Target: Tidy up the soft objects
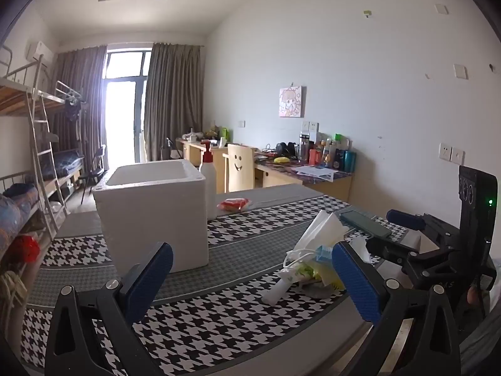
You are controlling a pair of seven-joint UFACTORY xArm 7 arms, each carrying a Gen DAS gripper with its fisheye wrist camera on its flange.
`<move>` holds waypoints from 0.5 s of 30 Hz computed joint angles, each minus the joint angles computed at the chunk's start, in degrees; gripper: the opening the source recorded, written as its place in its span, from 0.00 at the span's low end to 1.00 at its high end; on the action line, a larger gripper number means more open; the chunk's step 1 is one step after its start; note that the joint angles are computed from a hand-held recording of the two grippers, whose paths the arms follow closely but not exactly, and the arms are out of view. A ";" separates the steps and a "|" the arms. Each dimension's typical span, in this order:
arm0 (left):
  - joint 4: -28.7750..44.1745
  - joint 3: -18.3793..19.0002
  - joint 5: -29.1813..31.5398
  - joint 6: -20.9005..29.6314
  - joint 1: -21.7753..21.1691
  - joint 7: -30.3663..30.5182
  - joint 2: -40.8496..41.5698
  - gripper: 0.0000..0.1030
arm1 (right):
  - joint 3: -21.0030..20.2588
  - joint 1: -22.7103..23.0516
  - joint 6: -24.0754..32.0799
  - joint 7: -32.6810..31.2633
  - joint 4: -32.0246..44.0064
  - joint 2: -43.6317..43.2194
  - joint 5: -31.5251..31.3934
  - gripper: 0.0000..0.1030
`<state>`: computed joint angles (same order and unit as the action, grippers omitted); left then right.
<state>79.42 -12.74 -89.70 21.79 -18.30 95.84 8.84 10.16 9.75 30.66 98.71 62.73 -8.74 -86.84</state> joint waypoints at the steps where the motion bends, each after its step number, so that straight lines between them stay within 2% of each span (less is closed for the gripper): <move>1: -0.13 0.00 -0.77 0.49 0.20 0.32 -0.20 0.99 | 0.07 0.03 0.28 0.11 -0.02 -0.02 -0.03 0.97; 10: 0.16 0.16 2.04 0.17 0.15 -3.29 0.20 0.99 | -0.30 -0.54 -0.15 -0.19 -1.05 -1.46 0.56 0.97; 15: -0.10 -0.27 0.69 -0.47 0.33 -2.15 0.06 0.99 | 0.51 -0.23 1.32 0.08 -0.41 -0.61 0.40 0.97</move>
